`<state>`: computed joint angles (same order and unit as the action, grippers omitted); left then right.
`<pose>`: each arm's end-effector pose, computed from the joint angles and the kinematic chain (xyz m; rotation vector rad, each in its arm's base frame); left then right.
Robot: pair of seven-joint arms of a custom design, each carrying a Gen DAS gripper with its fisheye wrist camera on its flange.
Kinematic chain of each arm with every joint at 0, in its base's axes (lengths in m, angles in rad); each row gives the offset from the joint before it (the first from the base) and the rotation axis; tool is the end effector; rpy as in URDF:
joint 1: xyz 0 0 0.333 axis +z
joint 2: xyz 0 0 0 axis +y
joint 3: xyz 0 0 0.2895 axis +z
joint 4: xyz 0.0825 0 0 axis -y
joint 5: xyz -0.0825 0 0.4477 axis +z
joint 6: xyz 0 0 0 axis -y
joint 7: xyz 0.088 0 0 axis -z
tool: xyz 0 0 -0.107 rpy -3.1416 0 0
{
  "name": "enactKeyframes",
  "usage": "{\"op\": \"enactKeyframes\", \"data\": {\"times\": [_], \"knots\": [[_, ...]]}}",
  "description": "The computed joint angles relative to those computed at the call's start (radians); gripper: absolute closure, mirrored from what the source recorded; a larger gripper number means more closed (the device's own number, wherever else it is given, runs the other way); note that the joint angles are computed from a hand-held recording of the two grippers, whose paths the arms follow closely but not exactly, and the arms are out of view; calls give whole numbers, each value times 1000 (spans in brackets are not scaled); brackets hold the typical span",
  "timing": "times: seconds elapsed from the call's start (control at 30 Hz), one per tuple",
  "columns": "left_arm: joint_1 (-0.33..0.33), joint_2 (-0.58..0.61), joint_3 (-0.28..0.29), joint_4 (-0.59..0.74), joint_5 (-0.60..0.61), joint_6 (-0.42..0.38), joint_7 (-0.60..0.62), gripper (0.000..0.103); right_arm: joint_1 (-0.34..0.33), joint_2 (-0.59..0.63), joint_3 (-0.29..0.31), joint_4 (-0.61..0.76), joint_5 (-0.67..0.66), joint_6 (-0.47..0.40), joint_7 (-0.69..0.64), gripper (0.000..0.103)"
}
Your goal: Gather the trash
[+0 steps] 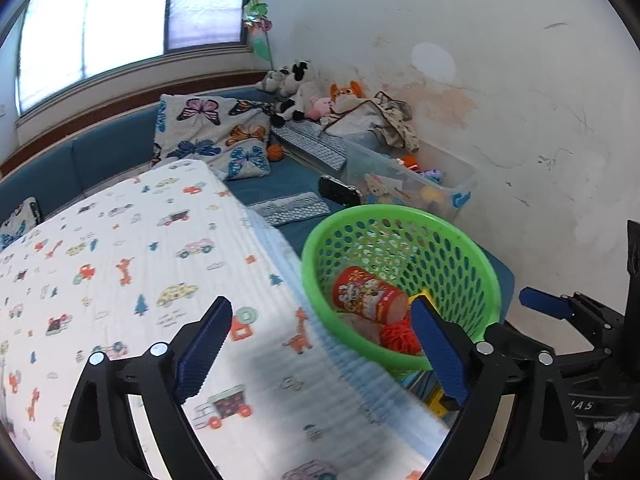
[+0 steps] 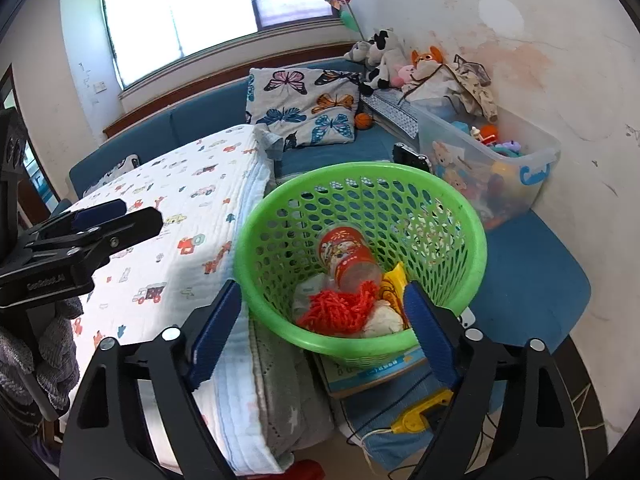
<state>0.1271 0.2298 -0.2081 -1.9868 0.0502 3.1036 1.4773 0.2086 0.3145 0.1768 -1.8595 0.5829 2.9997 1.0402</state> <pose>0.6896 -0.0535 0.3965 -1.7104 1.7257 -0.9050 0.6802 0.2238 0.3801 -1.8936 1.3388 -0.4438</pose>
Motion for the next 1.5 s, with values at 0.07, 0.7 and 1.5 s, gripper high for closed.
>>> {"op": "enactKeyframes", "data": {"times": [0.07, 0.7, 1.5], "knots": [[-8, -16, 19, -20, 10, 6, -20, 13, 1, -1, 6, 0, 4, 0, -5, 18], [-72, -140, 191, -161, 278, 52, -345, 7, 74, -30, -23, -32, -64, 31, 44, 7], [105, -292, 160, -291, 832, 30, -906, 7, 122, -46, -17, -51, -178, 41, 121, 5]]}}
